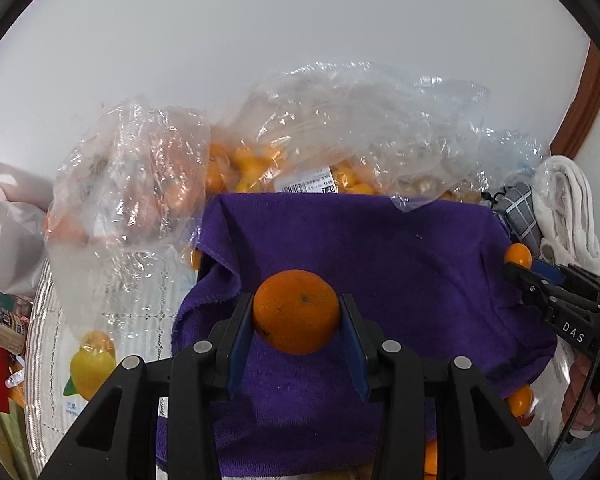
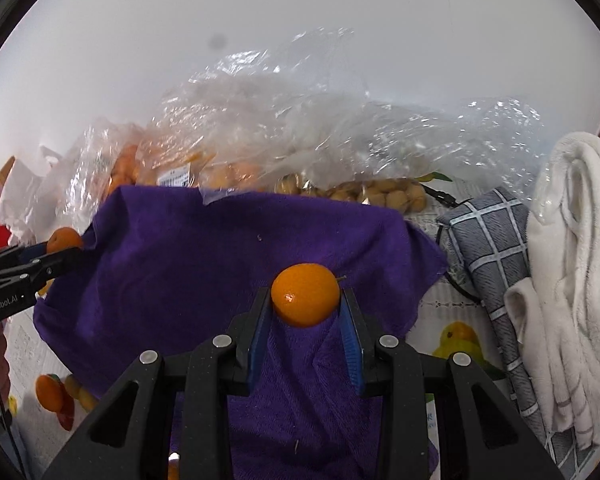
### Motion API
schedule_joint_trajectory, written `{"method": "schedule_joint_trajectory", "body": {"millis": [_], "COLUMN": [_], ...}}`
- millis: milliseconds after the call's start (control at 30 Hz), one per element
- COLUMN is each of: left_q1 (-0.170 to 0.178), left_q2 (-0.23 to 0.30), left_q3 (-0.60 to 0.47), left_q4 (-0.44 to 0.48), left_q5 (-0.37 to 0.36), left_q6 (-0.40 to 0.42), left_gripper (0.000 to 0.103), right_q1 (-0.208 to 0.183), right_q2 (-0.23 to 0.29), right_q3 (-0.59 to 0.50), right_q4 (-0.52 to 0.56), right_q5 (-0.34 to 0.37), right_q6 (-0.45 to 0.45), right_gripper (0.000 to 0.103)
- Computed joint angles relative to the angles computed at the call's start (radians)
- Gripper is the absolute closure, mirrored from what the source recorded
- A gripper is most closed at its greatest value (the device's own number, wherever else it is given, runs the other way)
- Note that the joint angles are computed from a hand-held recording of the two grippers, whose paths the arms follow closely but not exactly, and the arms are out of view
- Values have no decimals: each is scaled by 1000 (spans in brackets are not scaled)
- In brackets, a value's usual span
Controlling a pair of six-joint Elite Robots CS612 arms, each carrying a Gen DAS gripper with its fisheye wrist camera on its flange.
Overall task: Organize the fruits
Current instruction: 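Carry both held oranges up and over onto the purple towel, then open the right gripper on the towel while the left gripper releases its orange there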
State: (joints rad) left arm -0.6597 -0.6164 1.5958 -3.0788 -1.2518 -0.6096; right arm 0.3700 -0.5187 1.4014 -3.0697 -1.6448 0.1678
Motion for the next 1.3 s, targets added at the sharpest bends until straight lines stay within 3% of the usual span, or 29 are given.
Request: {"method": "schedule_joint_trajectory", "body": {"millis": [800,867,1033,1233,1300], "left_q1": [-1,0,1,-3,-6], "left_q2": [34,34,39,35,29], "left_q3": [-54,-55,-64,-63,-55], "left_q4": [109,111,132,141,121], "left_q5": [-29,-34,-46,-40,-28], "left_q6": [-1,-3,-4,0,4], "left_gripper": [63,63,63,61,50], "right_q1": [-2,-2,3,5,6], "right_q2": [35,36,38,32,27], "right_q3": [-53,-55,-57,-43,-33], "right_q4": [106,110,98,59,40], "right_q5": [18,20,7,-17,-21], "right_q6": [-28,-30,-45,-24,-22], "right_gripper": [69,66,45,42,42]}}
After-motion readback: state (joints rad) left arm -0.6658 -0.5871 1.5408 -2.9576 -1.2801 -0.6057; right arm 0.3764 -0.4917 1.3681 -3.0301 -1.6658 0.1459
